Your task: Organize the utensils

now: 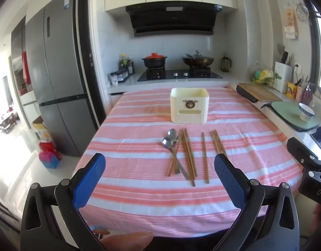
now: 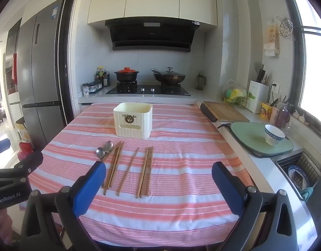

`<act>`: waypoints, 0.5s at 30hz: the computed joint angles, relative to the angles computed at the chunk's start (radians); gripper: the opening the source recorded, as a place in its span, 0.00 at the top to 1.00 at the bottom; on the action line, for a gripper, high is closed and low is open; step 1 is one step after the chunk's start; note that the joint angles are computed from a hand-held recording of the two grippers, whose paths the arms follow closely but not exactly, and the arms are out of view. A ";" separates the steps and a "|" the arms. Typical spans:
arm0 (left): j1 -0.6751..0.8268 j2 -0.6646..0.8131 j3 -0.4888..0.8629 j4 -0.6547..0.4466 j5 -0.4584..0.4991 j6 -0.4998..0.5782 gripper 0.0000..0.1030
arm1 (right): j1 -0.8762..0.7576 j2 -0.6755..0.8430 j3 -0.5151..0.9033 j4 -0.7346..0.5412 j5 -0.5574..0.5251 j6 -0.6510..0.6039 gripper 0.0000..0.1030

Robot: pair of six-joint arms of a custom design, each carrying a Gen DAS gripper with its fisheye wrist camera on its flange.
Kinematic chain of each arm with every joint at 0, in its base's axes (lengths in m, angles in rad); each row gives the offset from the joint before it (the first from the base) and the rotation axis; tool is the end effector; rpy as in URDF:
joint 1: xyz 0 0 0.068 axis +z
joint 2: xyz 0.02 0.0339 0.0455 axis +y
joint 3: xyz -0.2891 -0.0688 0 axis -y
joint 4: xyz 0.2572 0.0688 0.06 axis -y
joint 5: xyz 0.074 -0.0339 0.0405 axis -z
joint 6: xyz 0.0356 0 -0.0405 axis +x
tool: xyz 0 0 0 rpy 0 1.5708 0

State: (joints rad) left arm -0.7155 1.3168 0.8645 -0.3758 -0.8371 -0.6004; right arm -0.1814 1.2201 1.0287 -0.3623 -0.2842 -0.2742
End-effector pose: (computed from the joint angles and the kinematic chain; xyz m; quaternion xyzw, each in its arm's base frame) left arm 0.2219 -0.1579 0.2628 -0.0983 0.8585 0.0969 0.4939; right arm 0.2739 -0.0401 0.3381 -0.1090 0.8605 0.0117 0.4975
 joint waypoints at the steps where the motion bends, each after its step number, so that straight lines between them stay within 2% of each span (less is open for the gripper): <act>1: 0.000 0.002 0.001 0.000 0.000 -0.001 0.00 | 0.000 0.000 0.000 0.000 0.000 0.000 0.00; 15: 0.000 0.004 -0.001 0.000 0.007 -0.004 0.00 | -0.002 0.004 0.007 -0.007 -0.001 0.000 0.00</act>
State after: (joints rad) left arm -0.7151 1.3210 0.8630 -0.3759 -0.8304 -0.6044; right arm -0.1831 1.2239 1.0352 -0.3692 -0.2852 -0.2741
